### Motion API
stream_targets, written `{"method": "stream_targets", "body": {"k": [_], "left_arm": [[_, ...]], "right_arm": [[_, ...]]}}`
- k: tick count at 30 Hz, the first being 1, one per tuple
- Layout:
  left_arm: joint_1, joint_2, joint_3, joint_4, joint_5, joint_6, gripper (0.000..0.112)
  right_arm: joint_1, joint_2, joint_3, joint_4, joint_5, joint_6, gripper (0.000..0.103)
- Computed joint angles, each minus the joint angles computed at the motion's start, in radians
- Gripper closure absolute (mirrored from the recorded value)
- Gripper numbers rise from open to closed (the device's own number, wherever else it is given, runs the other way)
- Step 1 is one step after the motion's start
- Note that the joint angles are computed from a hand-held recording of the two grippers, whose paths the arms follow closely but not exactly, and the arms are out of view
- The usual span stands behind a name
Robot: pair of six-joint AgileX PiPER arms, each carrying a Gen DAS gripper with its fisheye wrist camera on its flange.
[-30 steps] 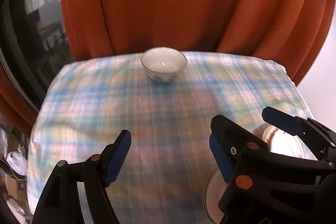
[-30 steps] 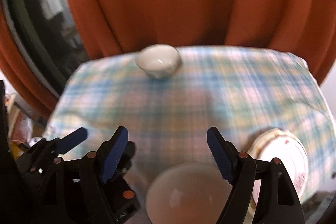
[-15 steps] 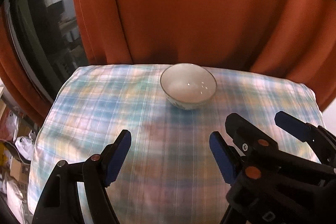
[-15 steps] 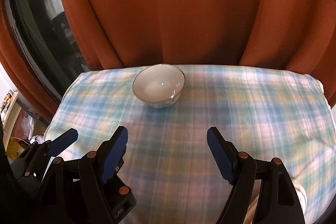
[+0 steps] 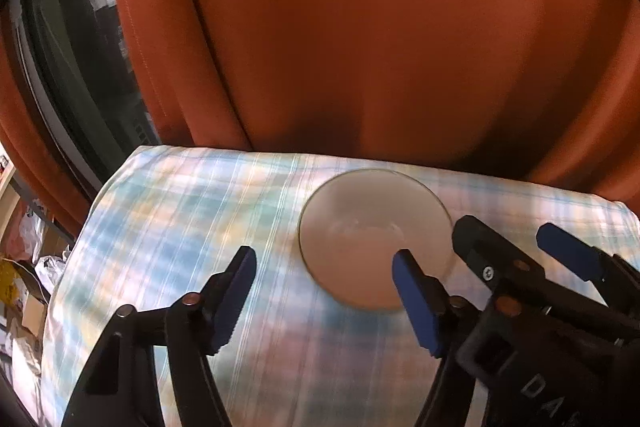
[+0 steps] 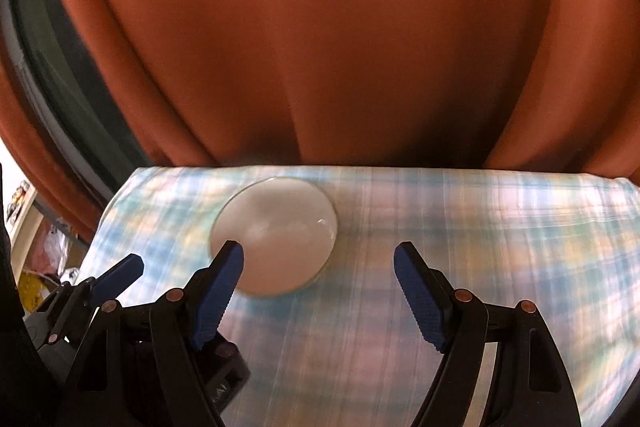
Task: Organize plates and bowls
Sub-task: 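Grasp the rim of the green-rimmed white bowl with the right tool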
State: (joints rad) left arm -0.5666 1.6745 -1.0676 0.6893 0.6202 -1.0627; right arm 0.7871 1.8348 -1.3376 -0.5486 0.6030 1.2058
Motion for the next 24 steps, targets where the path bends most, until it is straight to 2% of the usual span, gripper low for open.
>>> {"method": "stream_targets", "body": {"k": [3,6,9,11,14,16,20,24], "left_arm": [[0.047,0.053,-0.018,-0.029,-0.070,0.032,0.044],[0.061,0.111,-0.068,-0.017,-0.042,0.041,0.044],[0.063,0.157,-0.101,0.000,-0.026,0.035,0.045],[0.073,0.181,-0.109,-0.010,-0.042,0.034,0.047],[0.080,0.208,-0.122,-0.021,-0.048,0.038,0.053],[0.088,0.228,-0.128,-0.046,-0.074,0.070,0.065],[0.086,0.263,-0.148,-0.040,-0.069,0.071,0.069],[0.086,0.284,-0.163,-0.028,-0.057,0.066,0.079]], "right_arm": [[-0.045,0.060,-0.037,0.040,-0.039,-0.031,0.029],[-0.061,0.120,-0.083,0.036,-0.039,-0.033,0.030],[-0.080,0.173,-0.125,0.078,-0.054,-0.085,0.037],[-0.093,0.206,-0.152,0.103,-0.058,-0.115,0.042],[-0.110,0.243,-0.177,0.138,-0.063,-0.156,0.049],[-0.120,0.259,-0.181,0.156,-0.069,-0.174,0.052],[-0.135,0.291,-0.197,0.208,-0.068,-0.224,0.068],[-0.145,0.298,-0.183,0.255,-0.109,-0.278,0.074]]}}
